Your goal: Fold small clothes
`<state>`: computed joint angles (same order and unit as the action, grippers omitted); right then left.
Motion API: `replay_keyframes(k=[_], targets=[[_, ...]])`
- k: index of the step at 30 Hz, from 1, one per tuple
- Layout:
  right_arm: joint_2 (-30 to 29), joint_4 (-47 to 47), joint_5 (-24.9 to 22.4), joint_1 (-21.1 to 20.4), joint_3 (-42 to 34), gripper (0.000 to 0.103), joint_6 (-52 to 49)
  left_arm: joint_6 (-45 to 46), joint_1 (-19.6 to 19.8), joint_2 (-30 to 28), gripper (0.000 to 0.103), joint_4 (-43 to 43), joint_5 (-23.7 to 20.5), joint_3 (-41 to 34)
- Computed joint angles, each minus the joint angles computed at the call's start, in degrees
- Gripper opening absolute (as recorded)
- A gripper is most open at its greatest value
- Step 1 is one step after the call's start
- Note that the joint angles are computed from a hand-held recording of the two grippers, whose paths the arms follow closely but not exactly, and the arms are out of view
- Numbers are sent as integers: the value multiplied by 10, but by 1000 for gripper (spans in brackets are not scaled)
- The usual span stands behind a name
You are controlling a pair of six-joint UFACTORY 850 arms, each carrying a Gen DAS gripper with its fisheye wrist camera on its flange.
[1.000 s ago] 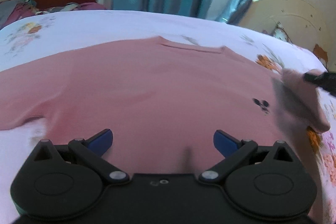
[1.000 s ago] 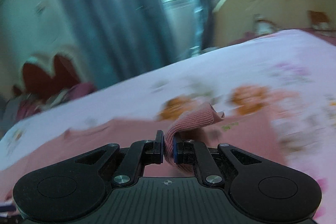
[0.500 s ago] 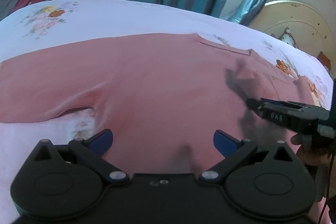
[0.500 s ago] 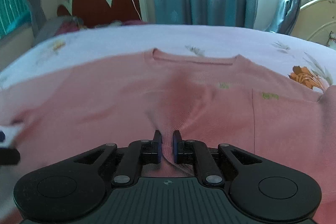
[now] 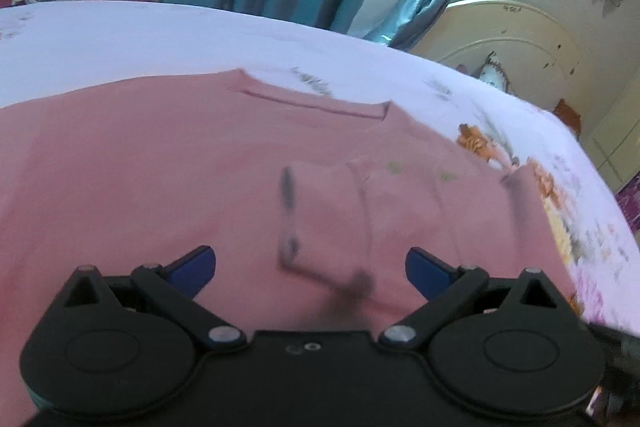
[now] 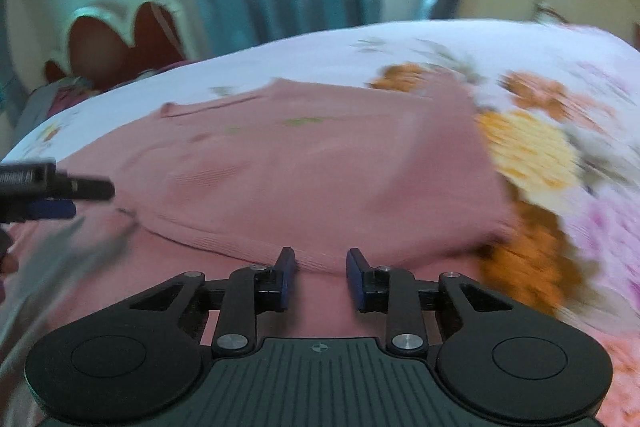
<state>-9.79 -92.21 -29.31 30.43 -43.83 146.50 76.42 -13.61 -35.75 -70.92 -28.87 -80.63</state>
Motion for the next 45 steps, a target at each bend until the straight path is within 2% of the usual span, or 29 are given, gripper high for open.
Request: replay_keyframes(k=[1,3,4,6,8,15,21,25,27,29,30,31,33,36,37,38,39,41,44,45], targets=[[9,10,-3,0,11,30,1,-16,-6,-7,95,12,5,-9],[29,14,-10,-2,33,29,15,-34,-11,-18,46,33,0,-21],[31,17,-13,-3,37,29,17,-64,-16,-24,17,64,4,-28],[33,33,-23,-1,39,29,5,-52,-17,-28,17,53,5,-26],[33,42,-30,-2,39,29,3,-22,-16,-25,8,30,8,-21],[5,54,-32,-12,14,29,-19,78,10,-8,7,-62,-28,-7],[-4,82,-41,-10,4,29,-51,131,32,0,7,-118,-28,-1],[-8,88,-47,-9,1,30,-59,95,34,-12,8,-66,-19,-9],[-8,93,-47,-9,0,30,-63,66,37,-18,23,-47,-10,-9],[-8,94,-48,-8,-1,30,-64,56,40,-19,66,-46,-1,-6],[-8,93,-48,-8,0,30,-64,78,44,-20,72,-68,-14,-4],[-8,94,-48,-8,-1,30,-66,78,45,-24,72,-67,-24,-8],[-9,97,-50,-8,-1,30,-70,48,44,-40,71,-42,-44,-31],[-10,107,-52,-8,-4,30,-78,-9,46,-77,59,-35,-90,-78],[-11,111,-53,-8,-6,30,-81,-30,48,-91,46,-32,-112,-95],[-12,117,-57,-7,-8,30,-84,-68,49,-109,18,-15,-137,-120],[-14,121,-69,-5,-11,29,-83,-89,48,-121,5,0,-152,-135],[-12,114,-89,-4,-11,29,-62,-58,47,-113,5,-31,-137,-121],[-14,128,-74,-17,-14,28,-88,93,58,-69,5,-169,-132,-53],[-14,134,-72,-20,-13,13,-94,129,62,-57,5,-198,-126,-36]])
